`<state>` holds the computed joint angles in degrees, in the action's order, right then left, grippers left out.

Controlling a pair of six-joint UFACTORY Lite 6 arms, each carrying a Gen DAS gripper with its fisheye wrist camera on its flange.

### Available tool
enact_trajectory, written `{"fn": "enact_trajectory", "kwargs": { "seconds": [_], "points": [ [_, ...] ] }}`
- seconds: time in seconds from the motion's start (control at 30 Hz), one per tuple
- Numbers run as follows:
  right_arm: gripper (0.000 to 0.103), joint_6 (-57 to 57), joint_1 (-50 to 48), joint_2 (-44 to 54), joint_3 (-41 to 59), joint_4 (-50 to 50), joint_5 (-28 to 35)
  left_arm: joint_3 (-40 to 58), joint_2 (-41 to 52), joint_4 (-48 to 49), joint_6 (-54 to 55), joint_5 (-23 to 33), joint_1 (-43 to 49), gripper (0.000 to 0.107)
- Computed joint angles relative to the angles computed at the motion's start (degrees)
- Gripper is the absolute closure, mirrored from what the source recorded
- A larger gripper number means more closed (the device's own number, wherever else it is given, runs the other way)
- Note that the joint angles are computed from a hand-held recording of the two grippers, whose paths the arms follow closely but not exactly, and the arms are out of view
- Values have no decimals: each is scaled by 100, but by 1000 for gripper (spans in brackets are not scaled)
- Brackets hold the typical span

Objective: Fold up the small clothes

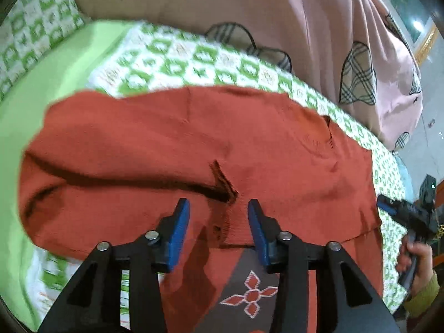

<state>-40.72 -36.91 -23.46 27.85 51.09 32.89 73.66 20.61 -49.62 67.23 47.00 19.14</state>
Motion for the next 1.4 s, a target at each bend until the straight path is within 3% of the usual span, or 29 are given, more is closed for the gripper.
{"fn": "enact_trajectory", "kwargs": {
  "seconds": [0.1, 0.23, 0.33, 0.43, 0.5, 0.63, 0.67, 0.77, 0.9, 1.0, 1.1, 1.2, 1.4],
  "points": [
    [59, 525, 605, -494, -367, -107, 140, -100, -241, 319, 247, -731, -217, 51],
    [59, 1414, 1691, -828, -636, -246, -13, -280, -241, 709, 941, -2004, -635, 47],
    [59, 1940, 2236, -981, -692, -396, -99, -334, -84, 631, 1675, -2427, -834, 35],
    [59, 2225, 2421, -1064, -640, -506, -65, -264, 253, 836, 1795, -2763, -1011, 35],
    [59, 2437, 2518, -1156, -651, -623, -75, 7, 594, 1047, 1537, -2656, -1011, 36],
    [59, 2954, 2528, -1482, -621, -1080, 90, 899, 1136, 1056, 768, -1686, -718, 90],
    [59, 2950, 2442, -1613, -640, -1132, 204, 1070, 1171, 967, 617, -1473, -605, 98],
    [59, 2934, 2392, -1834, -648, -1191, 312, 1386, 1038, 494, 455, -738, -219, 101],
    [59, 2673, 2232, -1899, -635, -1037, 335, 1107, 226, -267, 603, 265, 26, 101],
    [59, 2358, 1936, -1868, -648, -828, 412, 659, -345, -696, 548, 812, -335, 101],
    [59, 1953, 1462, -1906, -697, -586, 636, 109, -699, -921, 434, 689, -1125, 101],
    [59, 1550, 823, -2010, -732, -489, 988, -570, -997, -1091, 351, 80, -2268, 101],
    [59, 574, -643, -2041, -788, -357, 1719, -654, -426, -1633, 528, -924, -3951, 101]
  ]
}}
